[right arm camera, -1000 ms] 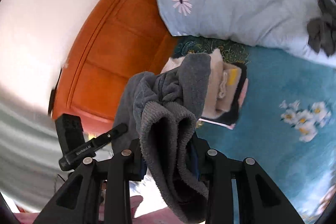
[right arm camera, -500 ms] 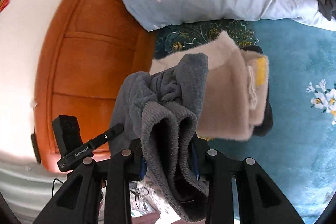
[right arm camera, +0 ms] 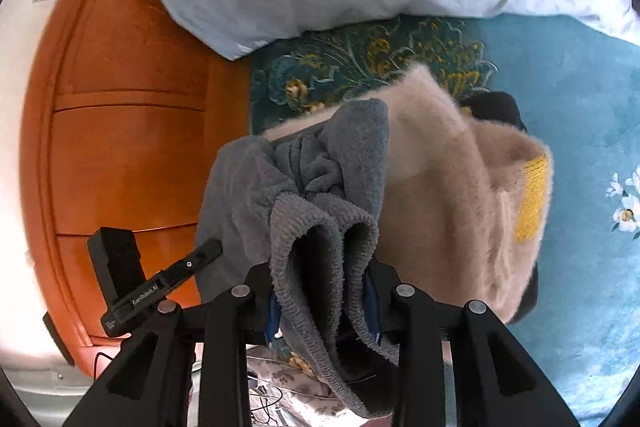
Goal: Fold clothes
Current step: 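Lift the folded garment with both grippers and carry it to the clothes stack, then lower the garment onto the folded clothes stack and open both grippers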
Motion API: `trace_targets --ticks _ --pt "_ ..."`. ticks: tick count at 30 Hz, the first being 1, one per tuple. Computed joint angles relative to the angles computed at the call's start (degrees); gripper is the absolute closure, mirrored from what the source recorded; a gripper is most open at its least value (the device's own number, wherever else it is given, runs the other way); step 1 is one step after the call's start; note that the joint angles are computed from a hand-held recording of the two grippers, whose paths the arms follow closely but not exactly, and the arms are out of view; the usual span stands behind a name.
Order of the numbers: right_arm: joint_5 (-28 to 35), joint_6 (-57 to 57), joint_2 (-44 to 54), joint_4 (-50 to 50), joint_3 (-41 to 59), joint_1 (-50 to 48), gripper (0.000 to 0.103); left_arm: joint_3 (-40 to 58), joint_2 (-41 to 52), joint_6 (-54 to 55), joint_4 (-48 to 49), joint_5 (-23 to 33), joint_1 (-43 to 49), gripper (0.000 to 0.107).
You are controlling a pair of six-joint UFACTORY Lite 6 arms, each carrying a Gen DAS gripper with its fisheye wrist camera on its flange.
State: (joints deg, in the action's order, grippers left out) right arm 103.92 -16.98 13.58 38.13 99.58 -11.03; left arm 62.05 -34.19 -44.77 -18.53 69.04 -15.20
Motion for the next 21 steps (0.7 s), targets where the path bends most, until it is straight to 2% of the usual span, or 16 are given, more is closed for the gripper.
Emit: trace_targets --ticks 3,6,10,13,16,18,21 --pt "0.4 -0.5 2.4 1.5 0.3 -3.3 0.066 -1.1 -3.0 0.4 -0.3 1.0 0.5 0.076" --pt "2.8 -1.8 5.0 0.2 7.0 -5.0 0.066 3.6 -3.5 -5.9 6.1 3.8 -4.7 0.077" --pt "3.7 -2.4 6.5 -0.7 17.3 -4.9 0.066 12.0 -1.5 -18.4 17.2 5.9 -18.5 0.078" --pt "3.5 -3.3 3.7 1.3 20.3 -3.1 0.065 15.7 1.9 -27.1 24.3 3.6 -32.1 0.077" --pt "2.6 -6.3 -4.2 1.4 9.4 2.6 0.060 14.1 5.2 -29.4 26.7 1.8 -38.7 0.077" --pt "-1.3 -8.4 -9.3 -2.1 -0.2 6.3 0.060 9.1 4.6 -30.1 24.7 1.3 -37.7 0.077" --pt "-7.1 -7.3 -11.9 -7.0 -8.5 7.3 0.060 -0.5 0.5 -31.4 20.6 -2.5 -34.5 0.077"
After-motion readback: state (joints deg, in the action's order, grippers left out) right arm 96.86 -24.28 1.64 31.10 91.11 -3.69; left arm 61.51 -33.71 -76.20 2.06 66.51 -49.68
